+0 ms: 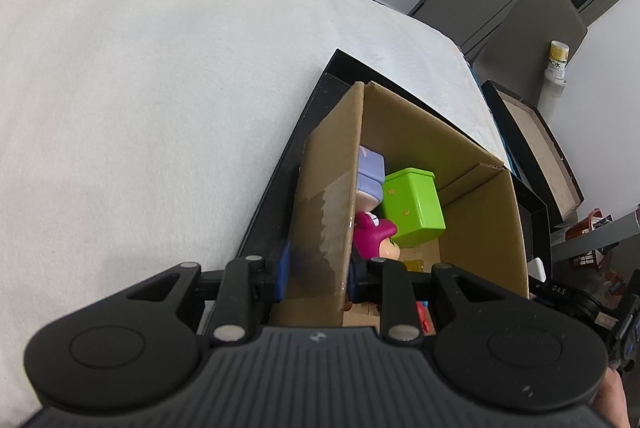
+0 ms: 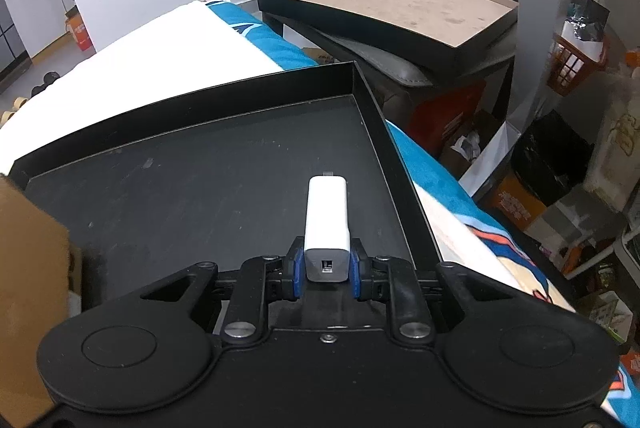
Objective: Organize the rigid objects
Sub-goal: 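Close the right gripper on the white USB charger and lift it, then carry the charger into the cardboard box and open the right gripper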
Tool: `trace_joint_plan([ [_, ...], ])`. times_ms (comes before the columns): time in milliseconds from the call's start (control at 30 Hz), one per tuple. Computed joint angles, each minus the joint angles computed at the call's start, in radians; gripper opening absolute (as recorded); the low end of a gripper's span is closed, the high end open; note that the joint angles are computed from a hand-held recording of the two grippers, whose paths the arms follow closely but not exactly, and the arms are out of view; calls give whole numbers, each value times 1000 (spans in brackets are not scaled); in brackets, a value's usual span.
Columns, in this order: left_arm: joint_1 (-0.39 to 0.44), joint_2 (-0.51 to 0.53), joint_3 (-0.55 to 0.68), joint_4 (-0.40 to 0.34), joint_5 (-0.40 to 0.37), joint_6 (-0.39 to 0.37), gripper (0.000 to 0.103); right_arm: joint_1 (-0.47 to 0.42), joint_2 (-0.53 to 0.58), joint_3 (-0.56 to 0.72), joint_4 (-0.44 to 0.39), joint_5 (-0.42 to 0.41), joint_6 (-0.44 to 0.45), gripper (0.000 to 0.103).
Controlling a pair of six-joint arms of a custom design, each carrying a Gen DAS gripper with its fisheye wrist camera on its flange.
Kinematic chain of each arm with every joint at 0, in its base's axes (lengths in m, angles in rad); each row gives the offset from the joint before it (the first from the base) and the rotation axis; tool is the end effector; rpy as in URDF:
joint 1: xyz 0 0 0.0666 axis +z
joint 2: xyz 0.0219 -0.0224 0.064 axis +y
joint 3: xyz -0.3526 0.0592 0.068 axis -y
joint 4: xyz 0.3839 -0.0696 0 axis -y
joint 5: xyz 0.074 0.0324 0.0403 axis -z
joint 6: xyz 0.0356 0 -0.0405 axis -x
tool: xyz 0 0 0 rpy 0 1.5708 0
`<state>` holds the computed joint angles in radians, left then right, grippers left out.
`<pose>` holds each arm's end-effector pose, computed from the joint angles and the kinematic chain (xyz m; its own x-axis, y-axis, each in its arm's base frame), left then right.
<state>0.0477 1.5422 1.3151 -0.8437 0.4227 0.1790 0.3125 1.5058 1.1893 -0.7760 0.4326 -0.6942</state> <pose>0.5048 0.0091 0.3050 -0.8898 -0.2050 -0.4077 -0.0056 0.8982 -0.4396 0.4619 0.1331 0.2729 -0.7104 0.3809 -0.5919 0.4671 0.8842 0.0084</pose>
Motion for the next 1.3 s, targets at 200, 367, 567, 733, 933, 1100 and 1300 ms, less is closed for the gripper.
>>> trace_joint_plan([
  [200,6,0,2,-5,11,1,26,28,-40,-11,-30,9,1,21],
  [367,8,1,2,-4,15,-4,26,50,-70,-17,-68,11,-3,21],
  [567,13,-4,-2,-6,26,-14,26,73,-95,-5,-107,5,-1,21],
  [733,16,-8,-2,-9,36,-14,26,96,-109,10,-143,1,5,21],
  [933,23,-13,-6,-10,49,-18,26,126,-115,45,-183,-2,22,21],
  [1100,25,-14,-6,-10,55,-17,26,152,-107,93,-207,2,51,21],
  [1300,33,-11,-6,-12,70,-14,25,182,-84,158,-225,9,80,21],
])
